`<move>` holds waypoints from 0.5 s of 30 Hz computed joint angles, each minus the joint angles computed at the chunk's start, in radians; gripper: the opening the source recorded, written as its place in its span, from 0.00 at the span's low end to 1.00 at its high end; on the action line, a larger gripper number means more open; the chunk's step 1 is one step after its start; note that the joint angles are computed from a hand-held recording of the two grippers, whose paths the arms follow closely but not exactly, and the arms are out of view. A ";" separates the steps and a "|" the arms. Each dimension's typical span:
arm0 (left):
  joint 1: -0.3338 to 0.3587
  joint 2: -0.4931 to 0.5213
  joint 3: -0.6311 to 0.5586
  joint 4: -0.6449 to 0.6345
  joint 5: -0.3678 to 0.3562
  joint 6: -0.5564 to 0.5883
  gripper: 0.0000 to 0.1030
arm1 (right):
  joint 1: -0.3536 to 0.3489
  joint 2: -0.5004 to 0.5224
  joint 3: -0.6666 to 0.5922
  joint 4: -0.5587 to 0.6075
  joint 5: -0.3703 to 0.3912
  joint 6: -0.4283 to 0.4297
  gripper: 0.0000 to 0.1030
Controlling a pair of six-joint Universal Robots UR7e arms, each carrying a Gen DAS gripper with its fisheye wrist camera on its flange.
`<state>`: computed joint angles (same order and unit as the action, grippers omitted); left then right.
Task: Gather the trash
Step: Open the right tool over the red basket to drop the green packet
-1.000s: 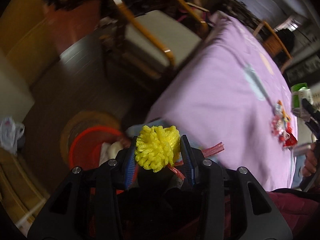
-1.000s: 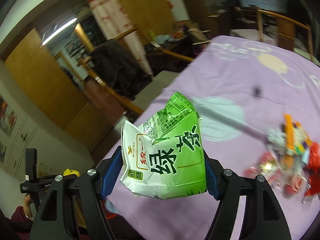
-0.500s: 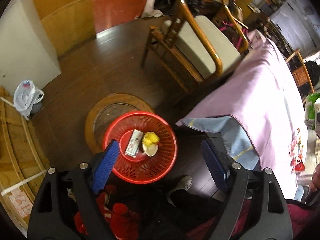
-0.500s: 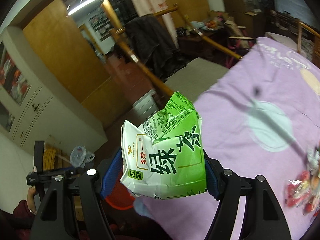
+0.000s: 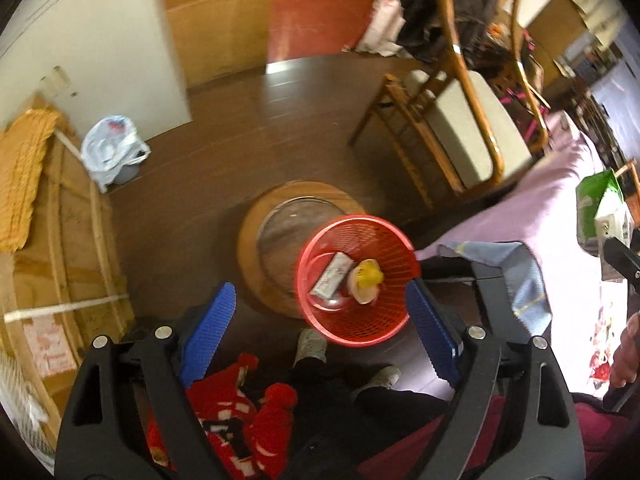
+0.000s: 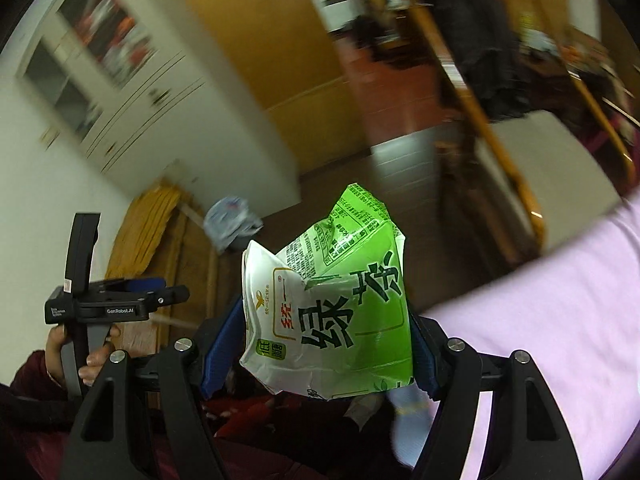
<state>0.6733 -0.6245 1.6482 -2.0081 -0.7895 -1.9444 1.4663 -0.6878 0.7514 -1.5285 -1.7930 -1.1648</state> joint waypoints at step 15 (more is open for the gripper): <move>-0.005 -0.011 -0.009 0.074 0.006 -0.019 0.86 | 0.010 -0.030 0.091 -0.032 -0.042 0.001 0.79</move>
<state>0.6684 -0.6358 1.6389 -1.9341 -0.7839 -1.9639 1.4767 -0.7175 0.8423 -1.5608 -1.8349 -1.1636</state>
